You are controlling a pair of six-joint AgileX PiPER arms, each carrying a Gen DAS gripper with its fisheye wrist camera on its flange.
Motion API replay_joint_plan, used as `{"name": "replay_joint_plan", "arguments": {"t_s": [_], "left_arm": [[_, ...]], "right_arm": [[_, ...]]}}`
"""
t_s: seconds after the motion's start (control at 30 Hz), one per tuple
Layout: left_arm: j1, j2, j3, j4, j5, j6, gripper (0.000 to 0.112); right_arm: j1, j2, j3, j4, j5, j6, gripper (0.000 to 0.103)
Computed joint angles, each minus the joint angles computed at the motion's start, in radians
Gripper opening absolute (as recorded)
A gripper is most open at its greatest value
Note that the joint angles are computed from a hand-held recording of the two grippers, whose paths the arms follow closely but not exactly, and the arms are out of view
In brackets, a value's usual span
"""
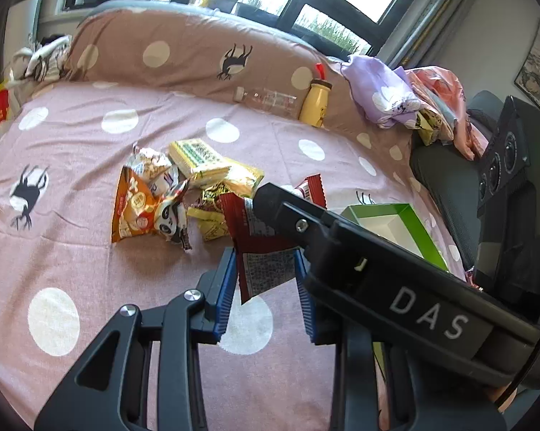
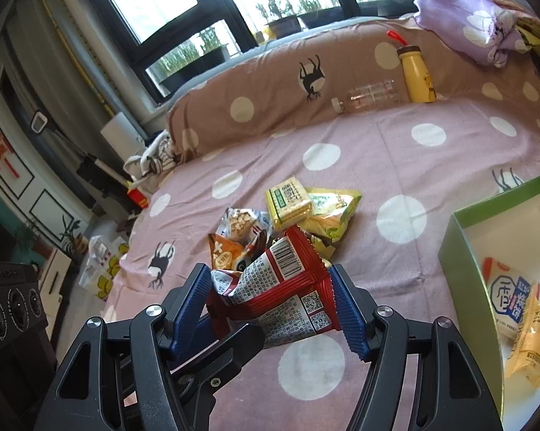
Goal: Organize snacks
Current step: 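Lift the red-and-white packet with the right gripper toward the green box, then lower the red-and-white packet with the right gripper into the box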
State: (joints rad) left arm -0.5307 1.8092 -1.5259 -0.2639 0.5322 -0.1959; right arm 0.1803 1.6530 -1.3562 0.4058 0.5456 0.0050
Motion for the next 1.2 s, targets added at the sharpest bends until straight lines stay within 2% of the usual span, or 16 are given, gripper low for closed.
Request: {"name": "replay_joint_plan", "arguments": {"t_s": [0.2,0.33,0.5,0.8,0.93,1.1,1.2], "left_arm": [[-0.033,-0.018,-0.001,0.054,-0.032,-0.025,0.031],[-0.064,-0.007,-0.043,0.112,-0.017,-0.053,0.031],[-0.109,0.021,-0.126,0.196,0.019,-0.074,0.031],[-0.19,0.11,-0.279,0.249,0.065,-0.04,0.031],[-0.206,0.172,-0.374,0.221,0.105,-0.007,0.031],[-0.237,0.226,-0.461,0.251,0.143,0.001,0.031],[-0.245,0.262,-0.514,0.24,0.171,0.021,0.032]], "right_arm": [[-0.018,-0.06,0.042,0.021,-0.03,-0.019,0.07],[-0.043,-0.094,0.064,0.039,-0.041,-0.034,0.07],[-0.105,-0.142,0.105,0.138,-0.054,-0.111,0.07],[-0.248,-0.224,0.195,0.302,-0.065,-0.255,0.07],[-0.304,-0.241,0.225,0.358,-0.068,-0.294,0.07],[-0.365,-0.252,0.254,0.442,-0.056,-0.361,0.07],[-0.388,-0.247,0.26,0.445,-0.049,-0.355,0.07]]}}
